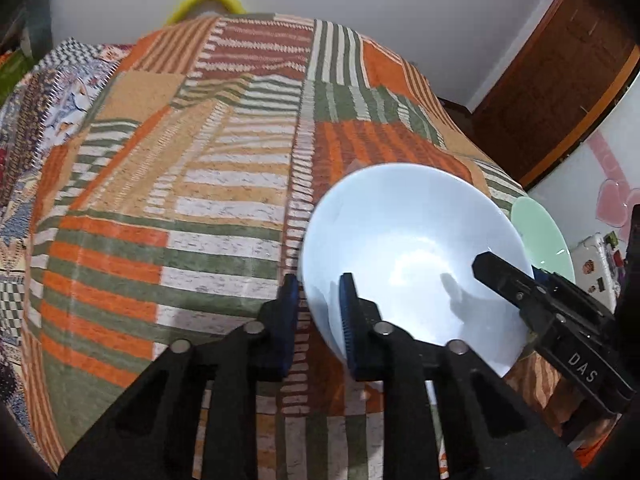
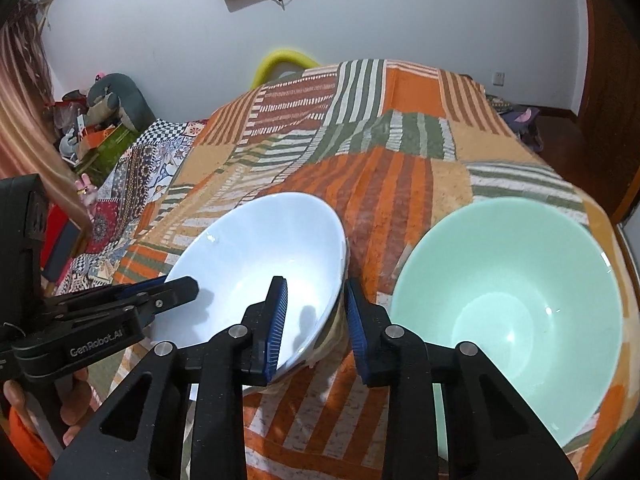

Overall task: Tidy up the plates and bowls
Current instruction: 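Lift the white spotted bowl with both tools and carry it toward the pink bowl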

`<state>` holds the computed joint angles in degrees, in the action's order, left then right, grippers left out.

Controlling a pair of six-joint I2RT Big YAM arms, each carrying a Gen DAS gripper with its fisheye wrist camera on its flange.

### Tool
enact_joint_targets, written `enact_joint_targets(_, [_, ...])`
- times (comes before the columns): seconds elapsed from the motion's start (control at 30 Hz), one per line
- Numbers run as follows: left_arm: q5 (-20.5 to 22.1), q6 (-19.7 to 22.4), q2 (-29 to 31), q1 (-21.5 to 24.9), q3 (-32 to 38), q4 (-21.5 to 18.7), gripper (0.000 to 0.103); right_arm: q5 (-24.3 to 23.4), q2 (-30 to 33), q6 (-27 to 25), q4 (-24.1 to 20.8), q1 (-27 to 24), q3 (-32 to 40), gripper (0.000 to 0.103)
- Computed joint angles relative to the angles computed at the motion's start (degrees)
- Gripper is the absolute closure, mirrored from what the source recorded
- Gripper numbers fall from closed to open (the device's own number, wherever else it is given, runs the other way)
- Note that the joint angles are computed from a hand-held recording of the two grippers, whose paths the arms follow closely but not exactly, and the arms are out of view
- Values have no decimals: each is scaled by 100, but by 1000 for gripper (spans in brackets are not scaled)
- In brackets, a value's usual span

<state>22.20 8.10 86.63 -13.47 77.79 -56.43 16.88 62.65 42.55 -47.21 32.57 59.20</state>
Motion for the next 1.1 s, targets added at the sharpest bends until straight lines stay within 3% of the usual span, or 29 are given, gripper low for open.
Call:
enact_joint_targets(0.27, [-87,53,-113,-41,-88,31,90,184,134,31,-163,60,155,79])
enact_joint_targets(0.4, [-248,204,-406,-87,-264,125,90,197,35,175,-209,119,153,79])
enact_joint_targets(0.63, [-157,219,-956,-41,-408,90,90,420,-208,402,-325,337,176,79])
enact_joint_targets(1.1, [261,429,-2184,397,-751,-408,90,1335,-533,1032,-770,1377,420,79])
